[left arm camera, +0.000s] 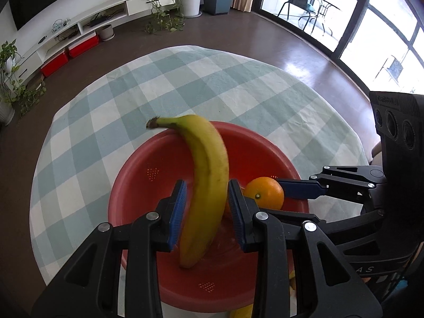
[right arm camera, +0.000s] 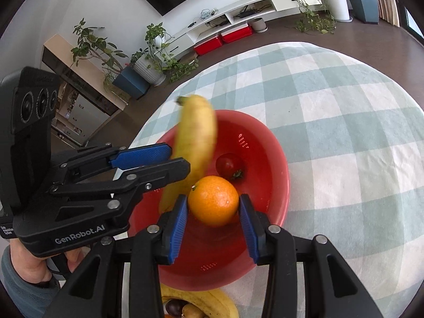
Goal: Organize fruits
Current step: 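Carry the banana and orange over the red bowl and lower them in, then open both tools and withdraw them from the bowl toward the fruit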
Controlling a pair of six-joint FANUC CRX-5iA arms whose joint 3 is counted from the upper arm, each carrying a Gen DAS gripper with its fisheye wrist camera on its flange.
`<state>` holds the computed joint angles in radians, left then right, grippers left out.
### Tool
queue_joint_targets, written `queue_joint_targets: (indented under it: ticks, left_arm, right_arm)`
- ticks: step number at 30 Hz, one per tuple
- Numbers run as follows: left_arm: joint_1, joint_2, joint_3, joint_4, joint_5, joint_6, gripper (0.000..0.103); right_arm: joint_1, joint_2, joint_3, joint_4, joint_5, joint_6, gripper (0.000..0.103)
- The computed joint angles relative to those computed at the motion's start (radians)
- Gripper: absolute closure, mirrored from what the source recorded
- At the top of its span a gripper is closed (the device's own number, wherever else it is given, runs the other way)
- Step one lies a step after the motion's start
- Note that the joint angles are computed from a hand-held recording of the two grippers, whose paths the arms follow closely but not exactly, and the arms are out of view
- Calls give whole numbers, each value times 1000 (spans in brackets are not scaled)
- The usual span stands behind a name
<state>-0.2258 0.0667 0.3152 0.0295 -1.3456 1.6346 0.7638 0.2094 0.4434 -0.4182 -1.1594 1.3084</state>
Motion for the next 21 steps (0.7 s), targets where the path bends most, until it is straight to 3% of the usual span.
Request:
queue_joint_targets:
  ticks: [9, 12, 14, 15, 16, 19, 21]
  left_arm:
    - [-1, -36, -56, -4, 40, 13, 74]
    - [-2, -76, -96, -9, 68, 29, 72]
    - [-6, -108, -124, -20, 82, 52, 65]
    - [-10, -125, -136, -34, 85, 72, 47]
    - [-12, -149, -157, -38, 99, 86, 36]
    - [-20, -224, -223, -38, 133, 115, 35]
    - [-31, -275, -261, -48, 147, 143, 27]
  right_arm:
    - [0, -7, 0, -2, -11, -12, 61]
    - [-2, -31, -17, 0, 3, -38, 47]
    - [-11, -57, -35, -14, 16, -49, 36]
    - [-12, -73, -47, -15, 21, -51, 35]
    - [-12, -92, -62, -11, 30, -54, 33]
    - [-14, -161, -127, -9, 66, -58, 28]
    - [-12, -207, -171, -6, 78, -63, 25]
